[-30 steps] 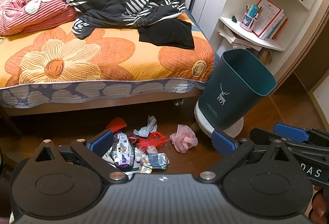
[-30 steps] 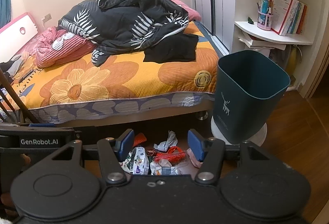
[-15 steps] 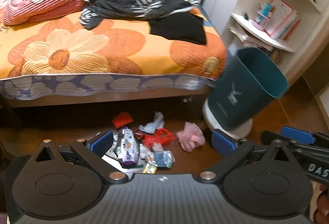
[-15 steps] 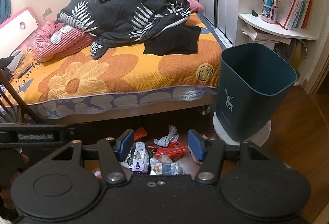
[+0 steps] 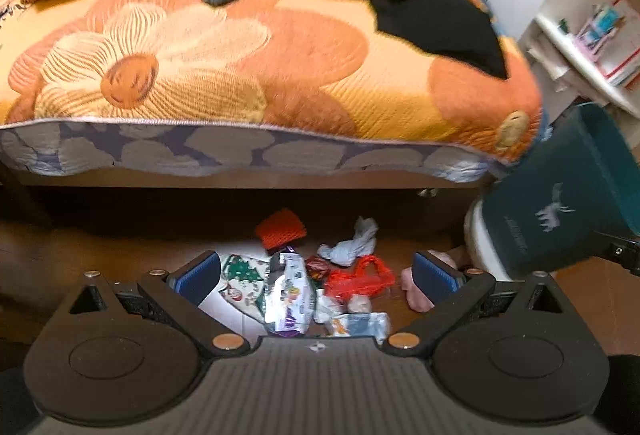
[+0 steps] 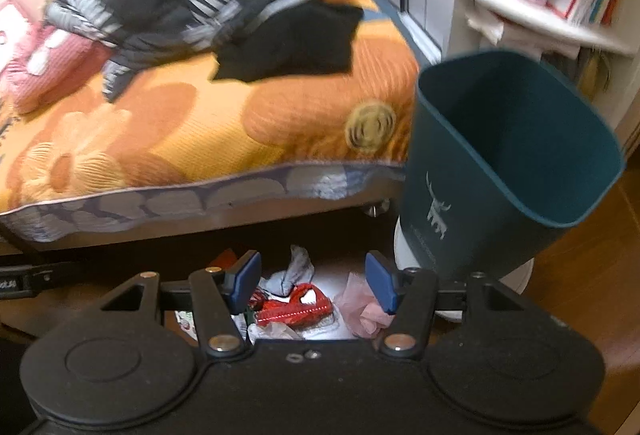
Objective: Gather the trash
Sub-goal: 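Lower both tools under the bed toward the scattered trash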
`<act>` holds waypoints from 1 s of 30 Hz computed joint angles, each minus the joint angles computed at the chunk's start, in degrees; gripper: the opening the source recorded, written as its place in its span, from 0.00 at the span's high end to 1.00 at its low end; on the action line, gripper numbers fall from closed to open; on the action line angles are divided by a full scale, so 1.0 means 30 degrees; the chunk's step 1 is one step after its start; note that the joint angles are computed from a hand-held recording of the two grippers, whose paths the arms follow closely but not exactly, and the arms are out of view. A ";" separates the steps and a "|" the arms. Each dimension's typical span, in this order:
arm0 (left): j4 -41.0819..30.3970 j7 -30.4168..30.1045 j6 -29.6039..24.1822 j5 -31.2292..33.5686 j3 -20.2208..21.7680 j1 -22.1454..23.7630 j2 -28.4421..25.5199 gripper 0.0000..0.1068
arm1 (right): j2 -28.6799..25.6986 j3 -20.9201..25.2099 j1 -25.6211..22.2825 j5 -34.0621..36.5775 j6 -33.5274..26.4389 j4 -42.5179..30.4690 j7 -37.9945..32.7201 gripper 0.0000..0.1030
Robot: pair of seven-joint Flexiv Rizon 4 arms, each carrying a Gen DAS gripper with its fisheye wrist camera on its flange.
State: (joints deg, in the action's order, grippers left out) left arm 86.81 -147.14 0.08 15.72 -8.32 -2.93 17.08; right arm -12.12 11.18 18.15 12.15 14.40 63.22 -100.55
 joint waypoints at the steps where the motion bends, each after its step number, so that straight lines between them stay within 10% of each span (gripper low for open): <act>1: 0.0339 0.0159 0.0146 -0.0161 0.0259 0.0032 -0.0103 0.04 | -0.0272 -0.0026 0.0182 -0.0306 0.0118 0.0170 0.0280 0.44; 30: 0.9012 0.3550 0.7348 -0.5544 0.3811 0.1224 -0.6295 0.04 | -0.5806 -0.0282 0.2070 -0.5325 0.4805 0.5372 0.6255 0.44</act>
